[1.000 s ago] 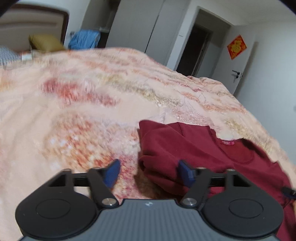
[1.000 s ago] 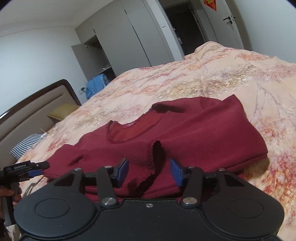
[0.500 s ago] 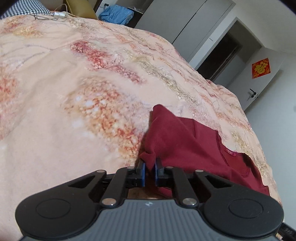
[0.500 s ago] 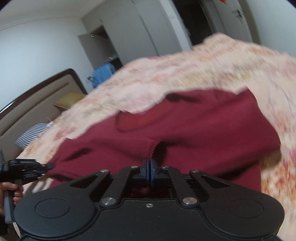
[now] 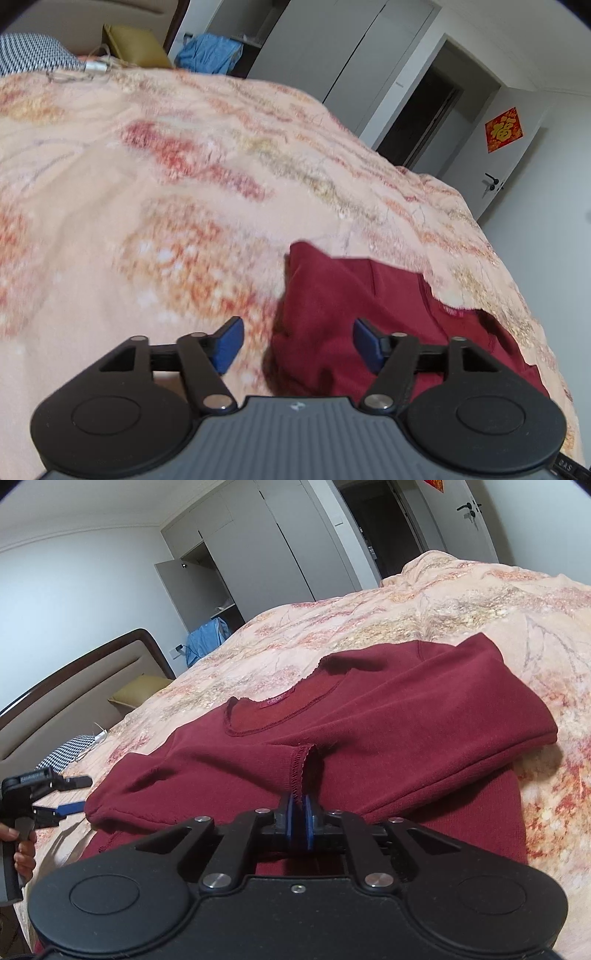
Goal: Fold small clothes
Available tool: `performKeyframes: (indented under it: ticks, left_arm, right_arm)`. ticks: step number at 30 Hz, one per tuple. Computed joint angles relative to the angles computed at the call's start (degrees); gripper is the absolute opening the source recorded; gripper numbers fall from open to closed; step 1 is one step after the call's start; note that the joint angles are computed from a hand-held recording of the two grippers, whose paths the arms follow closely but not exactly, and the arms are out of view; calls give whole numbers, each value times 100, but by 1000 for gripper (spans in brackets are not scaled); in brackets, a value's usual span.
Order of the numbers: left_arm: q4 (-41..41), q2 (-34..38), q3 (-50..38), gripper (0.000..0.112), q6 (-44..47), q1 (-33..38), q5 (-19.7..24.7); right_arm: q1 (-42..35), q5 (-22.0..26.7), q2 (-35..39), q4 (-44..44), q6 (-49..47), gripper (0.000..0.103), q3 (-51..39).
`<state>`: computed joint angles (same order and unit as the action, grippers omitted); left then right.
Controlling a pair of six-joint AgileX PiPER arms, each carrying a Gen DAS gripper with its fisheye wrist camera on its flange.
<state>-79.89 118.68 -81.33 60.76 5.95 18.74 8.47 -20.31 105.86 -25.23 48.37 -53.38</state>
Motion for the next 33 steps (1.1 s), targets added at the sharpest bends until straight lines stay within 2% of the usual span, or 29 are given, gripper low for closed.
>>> performKeyframes:
  ticks: [2,6,7,9,10,11,13,15,17,21,23,24,25,27,30,31,32,33]
  left_arm:
    - [562,191,-351,73,-409,-122,-155]
    - [2365,809,-1334,70,-2073,-344,-212]
    - [2655,974,-1587,65,-2408,-353,-130]
    - [2670,1236,-1935,44,-2555,-344,10]
    - [2642,1326,-2053,21,-2574,-333,56]
    - [2682,1339,-2046,14,-2624,-345,-51]
    - [2937,1276,-1881,12,-2797,-434,-410]
    - [3382,1286,-1856,11,-3051,-478,-477]
    - [3094,1295,-1839,12,-2729,-434,-391]
    - [1745,1119,-1592,21,-1701,-202,-93]
    - [1026,913,-1271,37,-809,-112,7]
    - [770,800,-1104,42,-463,-68,80]
    - [456,677,-897,46,-62,-18,170]
    - [43,451,-488,48,505,77,356]
    - [220,227,-51,47,494,146,455]
    - [260,176,49,44,473,161,480]
    - [274,126,138,27,477,173,509]
    - [376,98,158,20,373,186,596]
  right_arm:
    - [-4,-36,25,18,-22,9,11]
    - [-14,-163,73,78,-76,10,51]
    - [-21,-198,80,76,-71,11,63]
    - [-44,-284,101,63,-51,11,95]
    - [-58,-317,111,33,-14,11,102]
    - [-64,-343,124,12,16,11,102]
    - [-78,-396,149,-16,56,11,105]
    - [-99,-448,166,-24,57,11,126]
    - [-94,-451,167,-6,43,11,129]
    - [-91,-455,166,10,32,11,135]
    - [-88,-454,163,33,8,11,137]
    - [-77,-451,156,66,-22,11,144]
    - [-71,-449,153,92,-48,11,147]
    - [-48,-435,160,170,-119,11,135]
    - [-16,-403,162,274,-225,11,122]
    - [-4,-388,167,305,-255,11,111]
    - [2,-377,164,330,-284,11,111]
    - [18,-353,161,375,-333,11,102]
